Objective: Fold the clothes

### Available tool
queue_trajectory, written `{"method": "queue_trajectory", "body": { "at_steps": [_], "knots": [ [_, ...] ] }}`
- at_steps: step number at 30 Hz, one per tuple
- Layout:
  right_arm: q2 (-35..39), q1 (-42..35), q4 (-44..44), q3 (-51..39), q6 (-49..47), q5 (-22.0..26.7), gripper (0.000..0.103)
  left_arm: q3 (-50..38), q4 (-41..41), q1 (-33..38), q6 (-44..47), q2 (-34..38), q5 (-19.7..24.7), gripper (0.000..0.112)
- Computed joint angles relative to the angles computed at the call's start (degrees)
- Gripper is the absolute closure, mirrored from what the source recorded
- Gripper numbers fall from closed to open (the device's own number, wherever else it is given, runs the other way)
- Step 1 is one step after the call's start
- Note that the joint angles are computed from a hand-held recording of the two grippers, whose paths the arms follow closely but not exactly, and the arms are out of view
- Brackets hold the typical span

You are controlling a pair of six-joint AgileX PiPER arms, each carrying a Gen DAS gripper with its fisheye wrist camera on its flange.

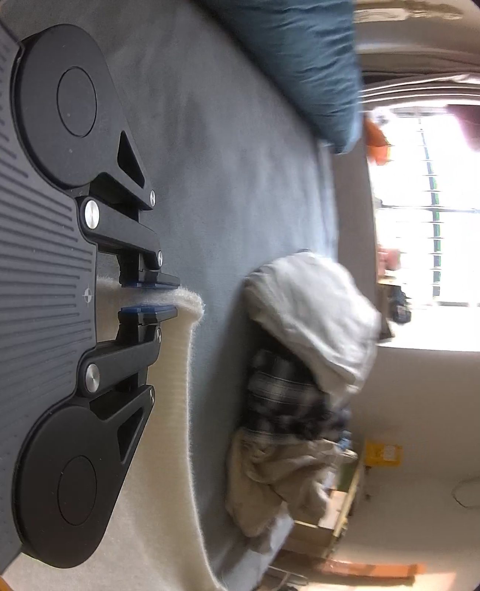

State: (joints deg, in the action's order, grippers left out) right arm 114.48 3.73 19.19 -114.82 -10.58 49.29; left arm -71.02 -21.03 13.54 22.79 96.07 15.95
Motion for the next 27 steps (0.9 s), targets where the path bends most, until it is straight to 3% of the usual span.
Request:
{"method": "queue_trajectory", "body": {
  "at_steps": [2, 7, 13, 16, 18, 19, 22, 27],
  "knots": [
    [1.1, 0.4, -1.2, 0.3, 0.8, -0.1, 0.096, -0.9, 5.8, -0.6, -5.8, 2.1, 1.2, 0.104],
    [1.0, 0.4, -0.9, 2.4, 1.0, -1.5, 0.096, 1.6, 4.5, -0.4, -4.1, 1.0, -0.7, 0.104],
    [3.7, 0.3, -1.7, -0.5, 2.7, 1.9, 0.094, -3.3, 12.1, -0.8, -10.3, 4.4, 6.8, 0.1],
    [4.5, -0.4, -0.9, -1.2, 2.8, 3.1, 0.082, -4.0, 12.2, -0.1, -10.6, 4.3, 8.1, 0.085],
    [3.6, -1.4, -0.1, -0.8, 3.9, 3.3, 0.059, -3.4, 13.7, 0.7, -12.3, 2.9, 8.1, 0.066],
    [2.5, -1.7, -1.1, 0.3, 5.2, 2.4, 0.057, -3.0, 13.6, 1.3, -12.7, 2.0, 8.0, 0.066],
    [-0.9, -2.6, -1.5, 4.0, 6.3, -0.5, 0.06, -2.3, 10.5, 2.3, -12.2, -0.8, 8.6, 0.066],
    [-2.7, 0.3, 1.7, 4.1, -1.9, -1.7, 0.071, -5.6, 3.5, 0.2, -7.0, -0.2, 11.9, 0.067]
  ]
}}
